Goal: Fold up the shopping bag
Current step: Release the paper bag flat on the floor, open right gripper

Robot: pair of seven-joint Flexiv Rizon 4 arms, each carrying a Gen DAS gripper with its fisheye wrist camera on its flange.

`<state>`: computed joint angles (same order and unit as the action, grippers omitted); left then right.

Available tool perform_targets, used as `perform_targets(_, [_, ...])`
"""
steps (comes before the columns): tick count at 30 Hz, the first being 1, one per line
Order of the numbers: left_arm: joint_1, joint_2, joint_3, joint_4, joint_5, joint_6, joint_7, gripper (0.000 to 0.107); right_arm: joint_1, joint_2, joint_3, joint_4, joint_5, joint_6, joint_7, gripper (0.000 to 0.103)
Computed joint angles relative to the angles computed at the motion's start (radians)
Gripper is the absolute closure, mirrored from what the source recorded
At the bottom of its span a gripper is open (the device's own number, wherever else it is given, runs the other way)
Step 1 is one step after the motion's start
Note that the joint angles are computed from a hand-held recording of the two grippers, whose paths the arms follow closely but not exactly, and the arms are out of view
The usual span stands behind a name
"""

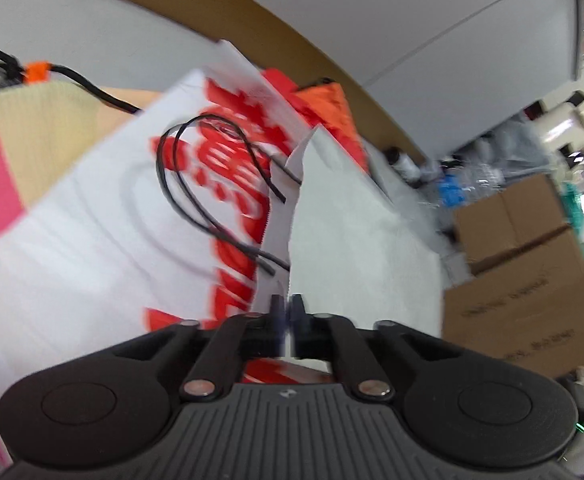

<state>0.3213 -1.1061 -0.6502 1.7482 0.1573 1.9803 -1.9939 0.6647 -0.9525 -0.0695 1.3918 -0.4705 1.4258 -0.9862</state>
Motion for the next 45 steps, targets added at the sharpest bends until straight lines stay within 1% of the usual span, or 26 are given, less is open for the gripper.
perform_targets(2, [0.021, -0.019, -0.043, 0.007, 0.024, 0.017, -0.009, 0.107, -0.022, -0.001, 0.006, -0.020, 0.016, -0.013, 0.008, 0.018])
perform_targets(3, [0.024, -0.023, -0.053, 0.010, 0.031, 0.022, -0.014, 0.107, -0.019, 0.001, -0.006, -0.027, 0.012, -0.014, 0.011, 0.018])
perform_targets(6, [0.016, -0.022, -0.053, 0.007, 0.038, 0.019, -0.021, 0.107, -0.023, -0.011, -0.012, -0.067, 0.008, -0.035, 0.017, 0.018])
perform_targets(9, [0.043, -0.065, -0.101, -0.001, 0.082, 0.042, -0.025, 0.107, -0.040, -0.033, -0.002, -0.124, 0.032, -0.084, 0.056, 0.017])
perform_targets(13, [0.059, -0.060, -0.116, 0.030, 0.114, 0.069, -0.052, 0.107, -0.077, -0.057, 0.038, -0.189, 0.053, -0.144, 0.059, 0.015])
perform_targets(15, [0.062, -0.054, -0.119, 0.043, 0.127, 0.076, -0.067, 0.107, -0.118, -0.070, 0.101, -0.226, 0.092, -0.193, 0.036, 0.015])
perform_targets(16, [0.049, -0.034, -0.100, 0.050, 0.124, 0.073, -0.076, 0.107, -0.125, -0.075, 0.112, -0.236, 0.104, -0.206, 0.031, 0.015])
perform_targets(18, [-0.029, 0.053, 0.004, 0.065, 0.048, 0.060, -0.078, 0.107, -0.129, -0.082, 0.114, -0.249, 0.121, -0.221, 0.031, 0.015])
perform_targets(19, [-0.059, 0.078, 0.045, 0.068, 0.014, 0.060, -0.088, 0.105, -0.132, -0.084, 0.114, -0.252, 0.129, -0.221, 0.032, 0.015])
perform_targets(20, [-0.076, 0.089, 0.070, 0.069, -0.012, 0.061, -0.102, 0.105, -0.135, -0.085, 0.119, -0.257, 0.137, -0.222, 0.030, 0.015])
perform_targets(21, [-0.094, 0.100, 0.096, 0.069, -0.037, 0.060, -0.116, 0.100, -0.139, -0.087, 0.125, -0.262, 0.145, -0.225, 0.026, 0.015])
perform_targets(22, [-0.092, 0.097, 0.095, 0.067, -0.057, 0.057, -0.112, 0.090, -0.140, -0.089, 0.126, -0.267, 0.149, -0.227, 0.025, 0.015])
perform_targets(23, [-0.063, 0.073, 0.066, 0.047, -0.018, 0.033, -0.125, 0.085, -0.139, -0.091, 0.124, -0.272, 0.153, -0.230, 0.025, 0.015])
perform_targets(25, [-0.041, 0.046, 0.031, 0.013, 0.005, -0.014, -0.101, 0.062, -0.145, -0.098, 0.133, -0.285, 0.167, -0.240, 0.022, 0.015])
perform_targets(27, [-0.033, 0.029, 0.010, -0.013, 0.004, -0.049, -0.069, 0.059, -0.148, -0.103, 0.141, -0.293, 0.181, -0.247, 0.022, 0.015])
perform_targets(28, [-0.024, 0.009, -0.013, -0.035, 0.007, -0.074, -0.045, 0.059, -0.149, -0.103, 0.143, -0.293, 0.185, -0.248, 0.020, 0.015])
perform_targets(31, [0.002, -0.054, -0.081, -0.072, 0.002, -0.097, 0.014, 0.059, -0.153, -0.101, 0.154, -0.292, 0.197, -0.249, 0.005, 0.015])
perform_targets(35, [0.012, -0.107, -0.137, -0.108, -0.019, -0.138, 0.096, 0.062, -0.158, -0.100, 0.167, -0.290, 0.214, -0.259, -0.014, 0.016])
perform_targets(36, [0.009, -0.107, -0.140, -0.107, -0.029, -0.139, 0.112, 0.078, -0.155, -0.099, 0.162, -0.288, 0.215, -0.262, -0.012, 0.015])
perform_targets(37, [0.016, -0.113, -0.156, -0.099, -0.034, -0.132, 0.123, 0.102, -0.151, -0.098, 0.156, -0.286, 0.214, -0.264, -0.009, 0.015])
perform_targets(38, [0.036, -0.129, -0.189, -0.085, -0.031, -0.121, 0.131, 0.102, -0.152, -0.097, 0.157, -0.287, 0.215, -0.266, -0.011, 0.016])
perform_targets(40, [0.049, -0.116, -0.210, -0.031, -0.046, -0.060, 0.096, 0.104, -0.164, -0.085, 0.179, -0.275, 0.225, -0.256, -0.036, 0.018])
perform_targets(42, [0.063, -0.088, -0.219, 0.020, -0.036, -0.031, 0.056, 0.105, -0.165, -0.072, 0.183, -0.260, 0.229, -0.248, -0.052, 0.018])
perform_targets(43, [0.071, -0.059, -0.222, 0.066, -0.033, -0.003, 0.021, 0.106, -0.165, -0.056, 0.187, -0.244, 0.229, -0.242, -0.064, 0.018])
perform_targets(45, [0.065, -0.008, -0.207, 0.120, -0.030, 0.033, -0.036, 0.106, -0.163, -0.022, 0.194, -0.205, 0.227, -0.224, -0.090, 0.018])
